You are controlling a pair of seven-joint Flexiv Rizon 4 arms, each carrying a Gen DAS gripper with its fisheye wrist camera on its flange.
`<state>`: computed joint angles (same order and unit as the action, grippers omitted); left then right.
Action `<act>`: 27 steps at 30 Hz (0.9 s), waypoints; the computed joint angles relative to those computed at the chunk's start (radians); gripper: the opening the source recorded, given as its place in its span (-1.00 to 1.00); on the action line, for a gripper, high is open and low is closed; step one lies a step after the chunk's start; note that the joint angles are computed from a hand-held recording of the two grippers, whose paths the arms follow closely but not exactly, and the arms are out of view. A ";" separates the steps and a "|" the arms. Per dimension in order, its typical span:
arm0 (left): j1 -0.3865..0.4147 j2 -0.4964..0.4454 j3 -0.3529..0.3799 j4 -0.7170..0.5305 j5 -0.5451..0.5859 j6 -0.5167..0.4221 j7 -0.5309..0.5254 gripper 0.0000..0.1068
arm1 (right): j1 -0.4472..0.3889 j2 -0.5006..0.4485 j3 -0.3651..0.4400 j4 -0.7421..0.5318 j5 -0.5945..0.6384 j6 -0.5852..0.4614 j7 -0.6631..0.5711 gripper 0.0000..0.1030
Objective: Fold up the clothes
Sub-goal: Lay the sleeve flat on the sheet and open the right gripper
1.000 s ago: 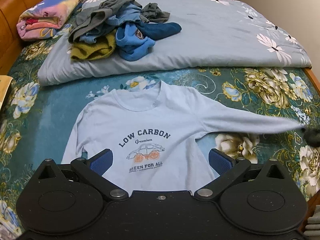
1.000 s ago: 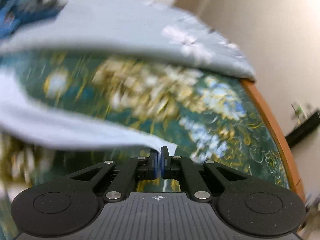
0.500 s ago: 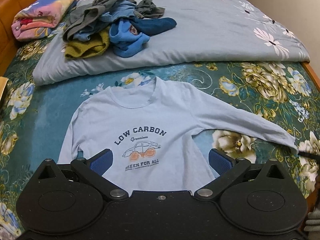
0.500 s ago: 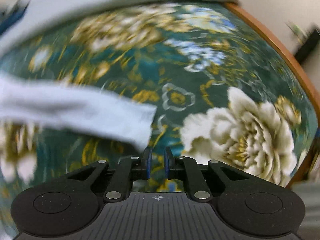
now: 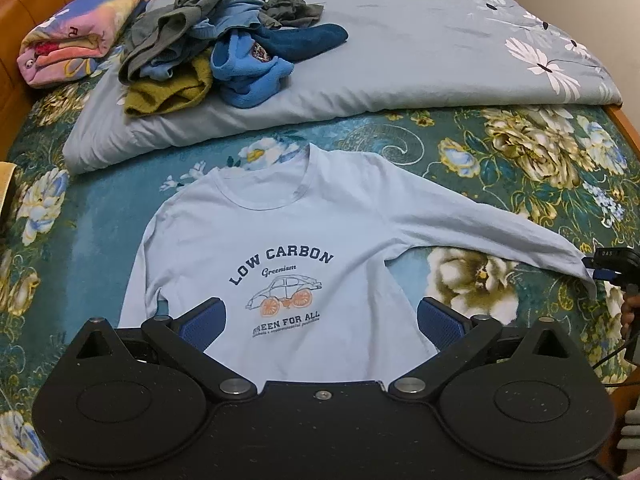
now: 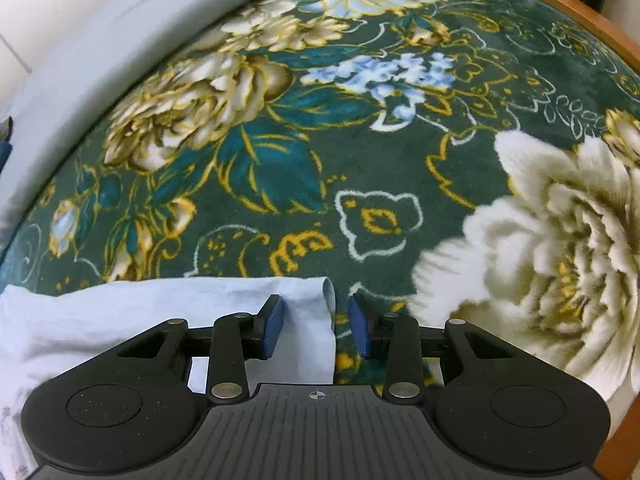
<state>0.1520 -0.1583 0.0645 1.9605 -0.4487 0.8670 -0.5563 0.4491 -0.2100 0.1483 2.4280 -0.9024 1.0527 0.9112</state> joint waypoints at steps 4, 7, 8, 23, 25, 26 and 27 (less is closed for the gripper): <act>-0.005 -0.002 -0.004 -0.002 0.003 0.002 -0.007 0.89 | -0.008 0.003 -0.007 0.008 -0.031 0.023 -0.001 -0.41; -0.010 -0.002 -0.008 -0.001 0.002 -0.001 -0.005 0.89 | -0.024 0.016 -0.007 0.020 -0.035 0.041 -0.043 -0.85; -0.012 -0.002 -0.009 -0.002 0.002 -0.001 -0.005 0.89 | -0.032 0.022 -0.014 0.028 -0.052 0.061 -0.043 -0.89; -0.016 0.007 0.002 -0.001 0.039 0.008 -0.048 0.89 | -0.091 -0.002 -0.015 -0.083 0.019 -0.102 -0.436 -0.93; -0.011 0.012 0.008 0.000 0.045 0.008 -0.052 0.89 | -0.082 -0.007 -0.015 -0.095 0.046 -0.123 -0.453 -0.86; -0.008 0.014 0.011 0.000 0.048 0.009 -0.057 0.89 | -0.076 -0.004 -0.013 -0.097 0.056 -0.136 -0.450 -0.86; -0.004 0.016 0.015 0.000 0.049 0.010 -0.065 0.89 | -0.072 0.001 -0.013 -0.094 0.057 -0.140 -0.440 -0.77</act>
<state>0.1478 -0.1418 0.0792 1.9608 -0.4002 0.8770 -0.6210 0.3769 -0.2087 0.1351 2.3342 -0.8454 0.9128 0.4716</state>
